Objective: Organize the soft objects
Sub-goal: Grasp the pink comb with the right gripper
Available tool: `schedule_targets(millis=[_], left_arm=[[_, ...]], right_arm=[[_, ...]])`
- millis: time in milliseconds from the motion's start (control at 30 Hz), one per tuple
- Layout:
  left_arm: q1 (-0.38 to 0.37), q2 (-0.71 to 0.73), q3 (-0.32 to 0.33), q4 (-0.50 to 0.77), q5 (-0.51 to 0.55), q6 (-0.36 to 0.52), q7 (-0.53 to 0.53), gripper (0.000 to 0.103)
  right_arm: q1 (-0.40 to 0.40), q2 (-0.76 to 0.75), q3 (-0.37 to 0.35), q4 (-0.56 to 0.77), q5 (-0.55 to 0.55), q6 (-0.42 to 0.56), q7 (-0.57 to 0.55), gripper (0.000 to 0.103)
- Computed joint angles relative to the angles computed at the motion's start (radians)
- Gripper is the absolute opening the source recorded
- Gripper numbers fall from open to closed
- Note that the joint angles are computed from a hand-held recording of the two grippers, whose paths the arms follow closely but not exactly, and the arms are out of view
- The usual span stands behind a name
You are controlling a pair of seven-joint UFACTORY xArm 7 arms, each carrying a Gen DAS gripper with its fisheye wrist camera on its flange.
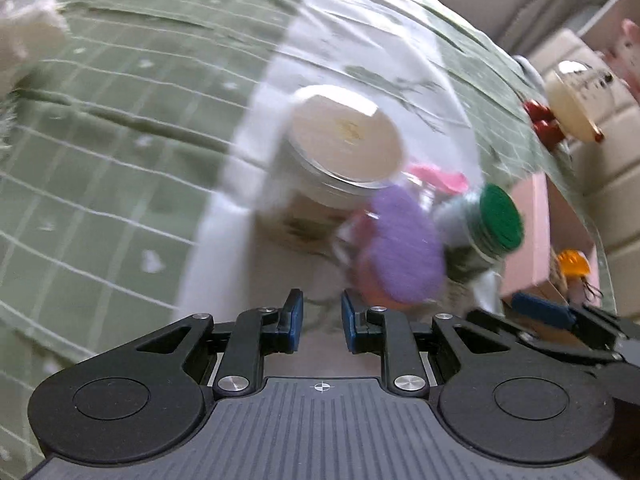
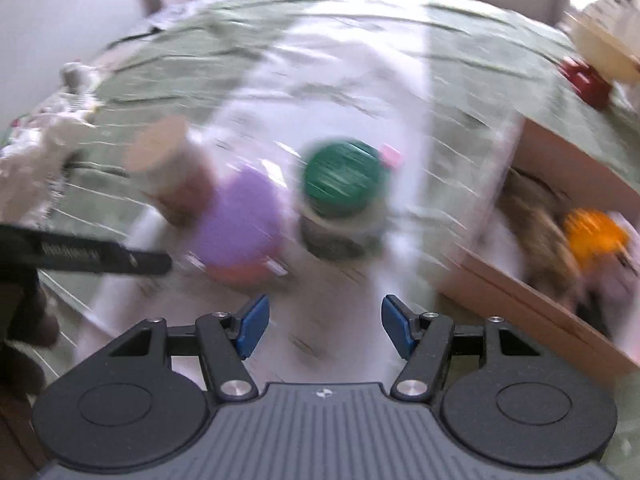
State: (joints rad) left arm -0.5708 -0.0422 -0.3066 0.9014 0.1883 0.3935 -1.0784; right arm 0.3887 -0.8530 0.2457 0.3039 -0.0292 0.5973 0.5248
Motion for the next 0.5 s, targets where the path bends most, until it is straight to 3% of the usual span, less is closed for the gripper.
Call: schedule_targets(millis=[133,233,300,367,500], left_arm=[[0.01,-0.058,0.018,-0.067,-0.082,-0.016,0.067,0.023],[-0.002,-0.11,0.042,-0.12,-0.208,-0.014,0.198,0.023],[-0.021,-0.151,0.068,-0.16,-0.308,-0.01,0.315,0.023],[-0.043,-0.18,0.093,-0.192,-0.407,-0.022,0.422,0.023],[-0.047,-0.194,0.087,-0.215,-0.495,-0.054,0.484,0.023]], right_arm=[[-0.062,0.208,0.101,0.101,-0.089,-0.132,0.036,0.066],[-0.157,0.293,0.165,0.2,-0.246,-0.134,0.03,0.064],[-0.122,0.354,0.042,0.275,-0.173,-0.121,-0.037,0.064],[-0.065,0.419,-0.122,0.374,-0.003,-0.043,-0.116,0.064],[-0.155,0.656,-0.265,0.635,0.267,0.22,-0.062,0.065]])
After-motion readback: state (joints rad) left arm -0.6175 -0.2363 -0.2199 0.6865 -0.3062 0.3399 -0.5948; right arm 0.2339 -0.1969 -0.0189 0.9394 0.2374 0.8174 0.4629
